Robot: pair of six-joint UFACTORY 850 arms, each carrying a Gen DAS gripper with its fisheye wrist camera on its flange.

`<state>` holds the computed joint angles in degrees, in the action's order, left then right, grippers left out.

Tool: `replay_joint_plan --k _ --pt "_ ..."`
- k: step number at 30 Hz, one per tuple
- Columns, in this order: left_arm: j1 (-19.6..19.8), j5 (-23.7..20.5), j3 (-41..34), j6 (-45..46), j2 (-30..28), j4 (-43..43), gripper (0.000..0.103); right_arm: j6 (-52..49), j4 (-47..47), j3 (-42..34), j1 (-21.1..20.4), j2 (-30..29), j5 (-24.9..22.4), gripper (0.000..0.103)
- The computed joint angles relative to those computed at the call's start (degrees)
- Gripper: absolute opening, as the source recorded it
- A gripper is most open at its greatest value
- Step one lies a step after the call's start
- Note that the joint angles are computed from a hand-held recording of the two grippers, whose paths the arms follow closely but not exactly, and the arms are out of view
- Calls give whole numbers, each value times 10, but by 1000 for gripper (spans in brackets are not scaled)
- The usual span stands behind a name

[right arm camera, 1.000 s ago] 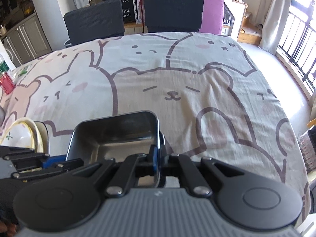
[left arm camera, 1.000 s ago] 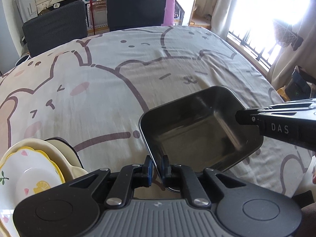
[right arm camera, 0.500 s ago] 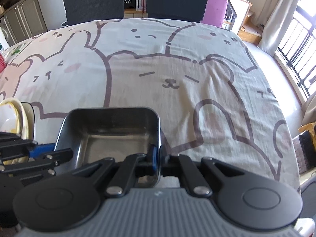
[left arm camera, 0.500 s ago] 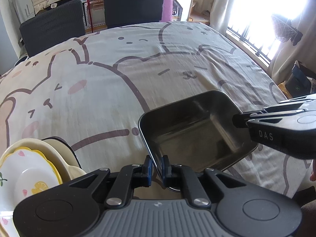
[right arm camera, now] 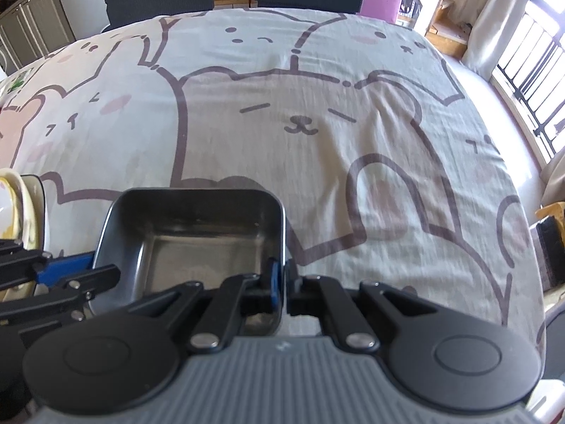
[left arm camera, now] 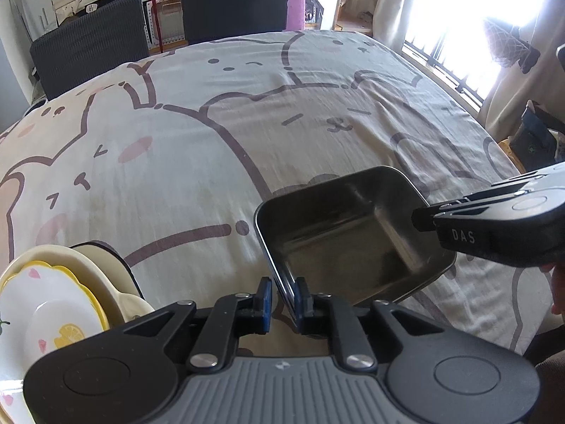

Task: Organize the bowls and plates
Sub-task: 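Lower the small tray onto the cloth and open both grippers, then move both grippers to the round steel bowl beside the red can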

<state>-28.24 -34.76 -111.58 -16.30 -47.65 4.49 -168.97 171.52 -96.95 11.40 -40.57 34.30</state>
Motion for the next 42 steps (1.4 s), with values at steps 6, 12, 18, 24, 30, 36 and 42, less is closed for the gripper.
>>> replay_joint_plan --k 6,12,18,24,30,36,42 --pt "0 -4 -3 2 -4 -1 21 -23 32 -13 -9 -13 8 6" --pt "-1 0 -6 20 -7 -15 25 -3 31 -12 -15 -14 -3 7" --pt "1 -2 -8 19 -8 -20 25 -19 39 -13 -18 -18 0 11" --pt "3 -9 -15 5 -12 -22 25 -27 6 7 -9 -9 -13 13" --pt "6 -7 -12 -4 -9 -30 25 -33 13 19 -13 -3 -28 28" --pt "9 6 -1 -40 1 -15 45 -43 34 35 -19 11 -39 41" --pt "11 36 23 -34 20 -27 71 -36 30 63 -25 35 -62 61"
